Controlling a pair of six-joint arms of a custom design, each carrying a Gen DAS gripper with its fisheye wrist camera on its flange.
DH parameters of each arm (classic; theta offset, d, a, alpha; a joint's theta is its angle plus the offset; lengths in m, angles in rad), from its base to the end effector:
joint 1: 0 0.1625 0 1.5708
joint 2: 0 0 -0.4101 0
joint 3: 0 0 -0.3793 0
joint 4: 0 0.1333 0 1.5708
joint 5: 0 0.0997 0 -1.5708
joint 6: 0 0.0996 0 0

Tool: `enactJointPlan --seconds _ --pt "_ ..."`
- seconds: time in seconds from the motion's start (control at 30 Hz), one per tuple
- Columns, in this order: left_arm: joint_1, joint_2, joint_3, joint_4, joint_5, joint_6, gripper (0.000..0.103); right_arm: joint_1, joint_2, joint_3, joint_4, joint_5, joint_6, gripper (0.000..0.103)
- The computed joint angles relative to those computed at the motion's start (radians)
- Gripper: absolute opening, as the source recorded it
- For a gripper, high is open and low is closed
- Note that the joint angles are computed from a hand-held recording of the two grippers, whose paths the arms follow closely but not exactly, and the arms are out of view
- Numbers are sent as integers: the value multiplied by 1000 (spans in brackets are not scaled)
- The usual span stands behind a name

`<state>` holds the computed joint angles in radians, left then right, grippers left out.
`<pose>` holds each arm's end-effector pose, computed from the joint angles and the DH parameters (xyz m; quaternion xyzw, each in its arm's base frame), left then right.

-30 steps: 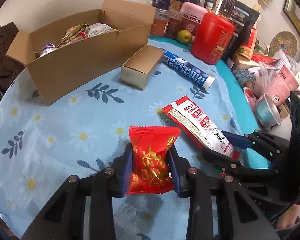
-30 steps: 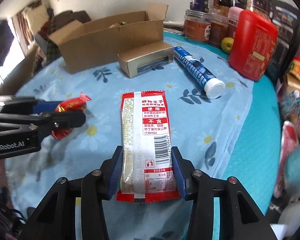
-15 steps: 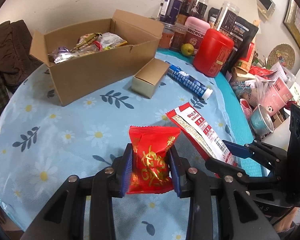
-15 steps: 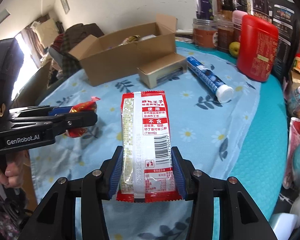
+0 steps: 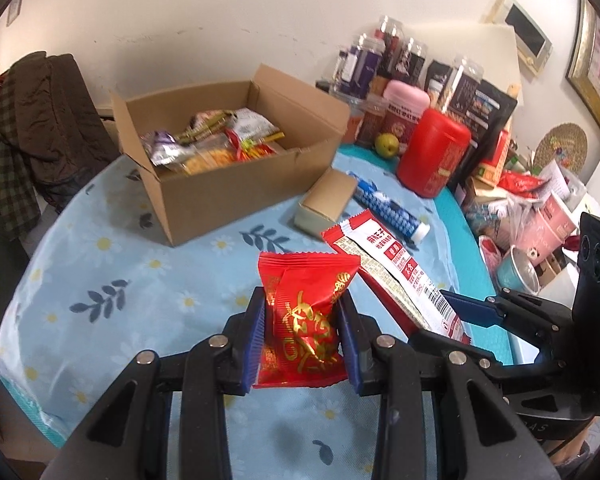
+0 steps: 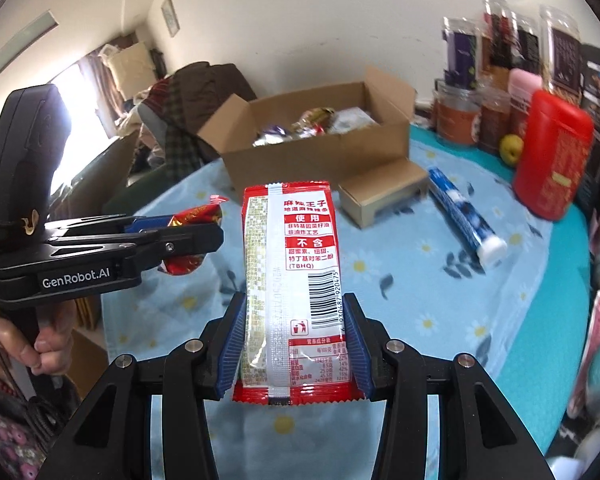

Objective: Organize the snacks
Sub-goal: 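Lift both held packets and carry them over the cardboard box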

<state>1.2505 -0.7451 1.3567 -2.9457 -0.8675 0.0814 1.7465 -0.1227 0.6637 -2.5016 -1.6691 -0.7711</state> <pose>-0.0442 -0.7613 0.2368 0.0481 0.8793 -0.3853 0.2757 0.2723 -0.8272 -0.0364 0.4383 -0.8765 0.1708 0.1028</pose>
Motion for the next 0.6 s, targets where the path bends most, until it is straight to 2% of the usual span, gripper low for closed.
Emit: enactJointPlan --seconds 0.37,0.6 --pt "-10 -16 -9 -74 13 30 34 31 56 -122 28 36 -38 46" --pt "-14 -16 -42 -116 19 57 34 53 121 -265 74 59 -78 46"
